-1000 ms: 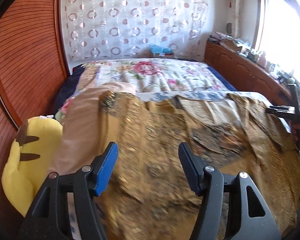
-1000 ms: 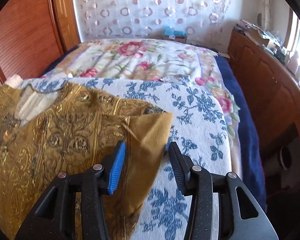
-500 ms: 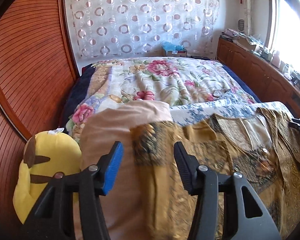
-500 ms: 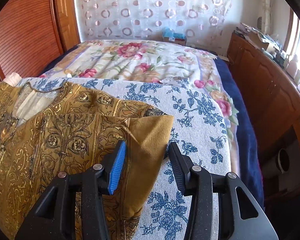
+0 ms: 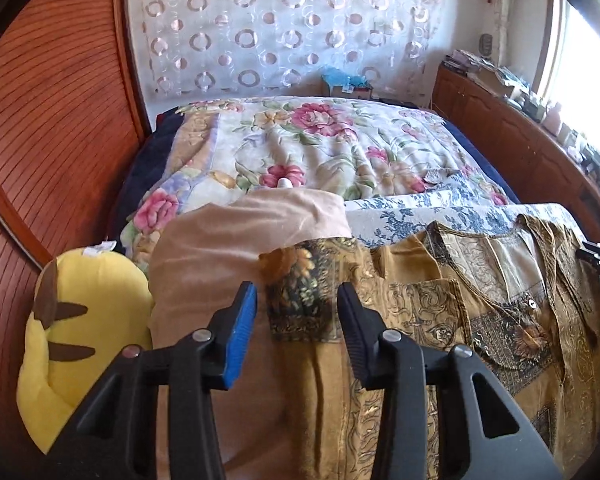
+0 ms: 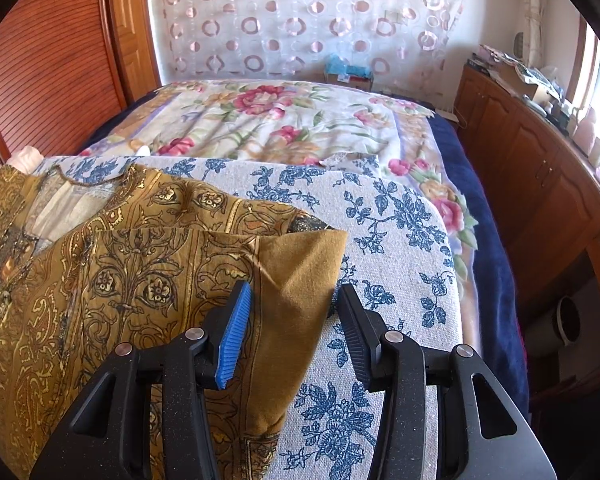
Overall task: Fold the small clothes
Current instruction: 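Grasp the shirt hem with both grippers and lift it toward the collar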
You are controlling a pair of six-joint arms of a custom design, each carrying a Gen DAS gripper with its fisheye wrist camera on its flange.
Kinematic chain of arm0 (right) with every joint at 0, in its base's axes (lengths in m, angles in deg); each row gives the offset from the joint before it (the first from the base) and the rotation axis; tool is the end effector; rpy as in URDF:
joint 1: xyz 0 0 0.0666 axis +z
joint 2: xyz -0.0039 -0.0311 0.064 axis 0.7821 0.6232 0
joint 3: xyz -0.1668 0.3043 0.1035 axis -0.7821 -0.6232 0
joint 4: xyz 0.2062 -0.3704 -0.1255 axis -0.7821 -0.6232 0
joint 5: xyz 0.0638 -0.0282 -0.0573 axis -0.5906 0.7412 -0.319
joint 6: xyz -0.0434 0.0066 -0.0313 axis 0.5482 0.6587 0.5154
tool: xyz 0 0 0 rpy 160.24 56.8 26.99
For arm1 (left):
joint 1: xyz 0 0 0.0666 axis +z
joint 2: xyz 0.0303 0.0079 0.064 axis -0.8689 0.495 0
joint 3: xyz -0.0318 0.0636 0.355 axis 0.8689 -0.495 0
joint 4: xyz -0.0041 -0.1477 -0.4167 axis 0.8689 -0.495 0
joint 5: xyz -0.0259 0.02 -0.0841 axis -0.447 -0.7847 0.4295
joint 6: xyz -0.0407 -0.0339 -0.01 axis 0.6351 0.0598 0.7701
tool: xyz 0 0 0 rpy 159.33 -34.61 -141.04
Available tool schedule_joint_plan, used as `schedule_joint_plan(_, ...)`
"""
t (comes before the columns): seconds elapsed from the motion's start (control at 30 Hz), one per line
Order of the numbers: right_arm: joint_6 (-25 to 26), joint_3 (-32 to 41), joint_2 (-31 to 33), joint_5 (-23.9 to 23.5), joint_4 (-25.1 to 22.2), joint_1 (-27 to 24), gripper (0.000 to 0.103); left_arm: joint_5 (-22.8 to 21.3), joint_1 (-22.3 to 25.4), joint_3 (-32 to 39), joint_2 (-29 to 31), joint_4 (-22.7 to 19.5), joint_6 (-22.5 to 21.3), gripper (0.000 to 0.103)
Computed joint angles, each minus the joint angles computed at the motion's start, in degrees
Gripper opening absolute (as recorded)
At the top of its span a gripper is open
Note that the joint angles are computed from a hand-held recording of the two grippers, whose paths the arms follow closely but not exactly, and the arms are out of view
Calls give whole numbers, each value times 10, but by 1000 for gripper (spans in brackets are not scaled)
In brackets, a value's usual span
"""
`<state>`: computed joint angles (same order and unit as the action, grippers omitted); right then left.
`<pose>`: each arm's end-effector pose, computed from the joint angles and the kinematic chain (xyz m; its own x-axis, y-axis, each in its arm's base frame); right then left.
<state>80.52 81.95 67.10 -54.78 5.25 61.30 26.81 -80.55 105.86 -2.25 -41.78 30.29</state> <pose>0.4820 0.0818 0.3861 -0.7691 -0.1317 -0.6255 -0.1450 0.9890 -0.0299 0.5221 -0.1897 0.4096 -0.7488 0.0969 -0.6556 0.1706 0.9841 -0.0495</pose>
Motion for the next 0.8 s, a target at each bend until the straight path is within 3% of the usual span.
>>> schedule_joint_plan(0.1, 0, 0, 0, -1, 0, 0, 46, -1, -1, 10, 9, -10, -11, 41)
schedule_joint_plan(0.13, 0, 0, 0, 0, 0, 1, 46, -1, -1, 12, 12, -12, -13, 35)
schedule_joint_plan(0.17, 0, 0, 0, 0, 0, 1, 46, 0, -2, 15, 15, -15, -15, 28)
schedule_joint_plan(0.2, 0, -1, 0, 1, 0, 1, 46, 0, -2, 16, 17, -14, -16, 10)
schedule_joint_plan(0.23, 0, 0, 0, 1, 1, 1, 46, -3, -3, 16, 16, -12, -15, 3)
schedule_joint_plan(0.47, 9, 10, 8, -26, -10, -7, 43, -21, -24, -24, -44, 58, -13, 0)
schedule_joint_plan(0.63, 27, 53, 38, -33, -42, -6, 2, -33, -30, -40, -85, 85, -15, 0)
schedule_joint_plan(0.7, 22, 40, 19, -1, -7, 5, 1, -32, -35, -54, -108, 96, -11, 0)
schedule_joint_plan(0.8, 5, 21, -23, -8, 17, 10, 1, -32, -44, -82, -152, 110, -11, 0)
